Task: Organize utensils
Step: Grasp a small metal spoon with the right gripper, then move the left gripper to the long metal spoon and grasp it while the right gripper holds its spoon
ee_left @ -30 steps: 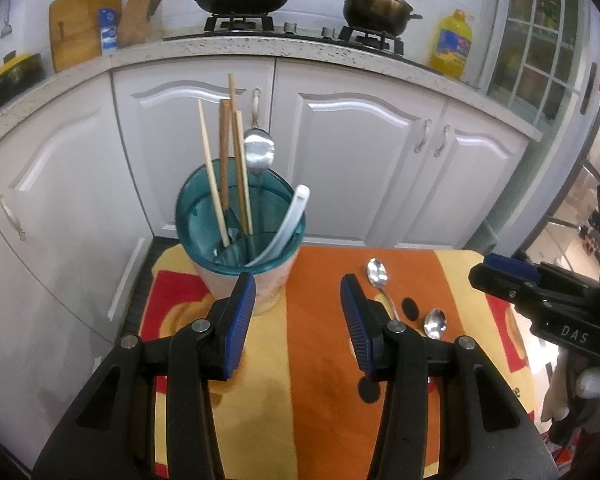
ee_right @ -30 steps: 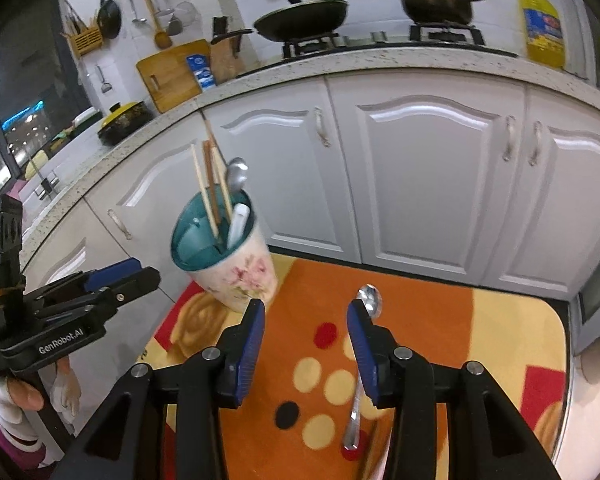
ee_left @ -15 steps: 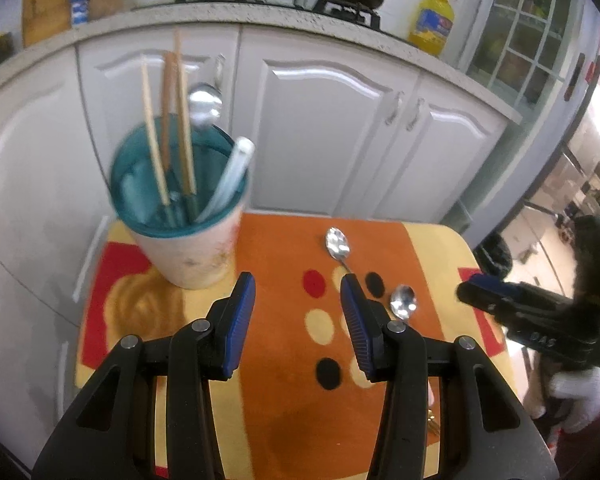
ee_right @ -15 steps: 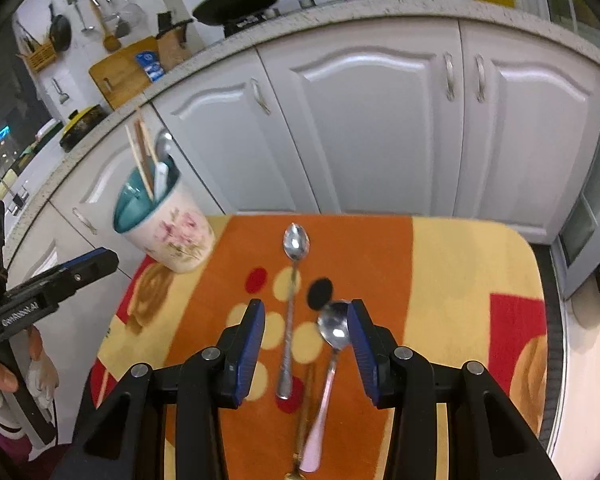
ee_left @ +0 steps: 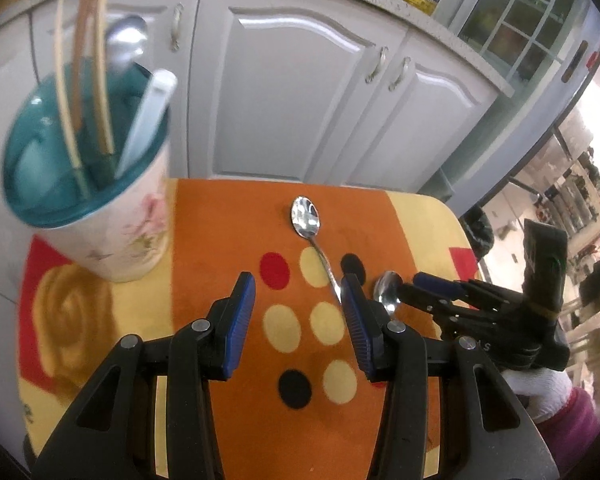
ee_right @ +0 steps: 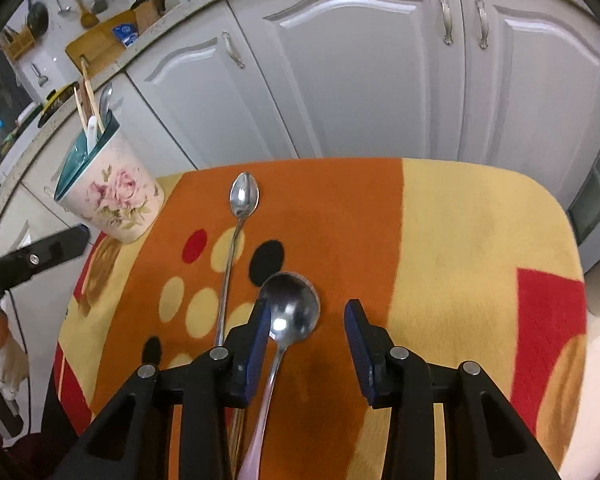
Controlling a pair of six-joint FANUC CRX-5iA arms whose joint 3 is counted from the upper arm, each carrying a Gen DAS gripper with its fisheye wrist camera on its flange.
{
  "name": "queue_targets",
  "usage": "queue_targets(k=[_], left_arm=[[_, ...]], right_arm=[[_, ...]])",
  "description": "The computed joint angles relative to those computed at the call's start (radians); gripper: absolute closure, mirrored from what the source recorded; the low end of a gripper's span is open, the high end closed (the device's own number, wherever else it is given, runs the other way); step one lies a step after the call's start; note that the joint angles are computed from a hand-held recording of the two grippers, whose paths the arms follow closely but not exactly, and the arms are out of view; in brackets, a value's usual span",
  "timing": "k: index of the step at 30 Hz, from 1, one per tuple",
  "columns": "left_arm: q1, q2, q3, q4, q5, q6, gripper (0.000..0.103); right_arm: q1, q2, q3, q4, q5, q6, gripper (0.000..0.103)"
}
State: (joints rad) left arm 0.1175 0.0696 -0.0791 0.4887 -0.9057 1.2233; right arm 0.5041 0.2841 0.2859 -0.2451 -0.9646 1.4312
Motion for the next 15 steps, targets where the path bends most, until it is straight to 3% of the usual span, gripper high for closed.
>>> queue_targets(k=[10,15], left_arm=[[-0.029,0.093,0.086,-0.022,-0.020,0.027,0.059],[-0.034,0.130,0.120,-0.016,-0.034,0.035,0.059]], right_arm=[[-0.035,0.038,0.060,-0.087,-0.045,0.092,0.065],[-0.059,0.054,0.085,-0.160,-0.069,0.124,0.076]])
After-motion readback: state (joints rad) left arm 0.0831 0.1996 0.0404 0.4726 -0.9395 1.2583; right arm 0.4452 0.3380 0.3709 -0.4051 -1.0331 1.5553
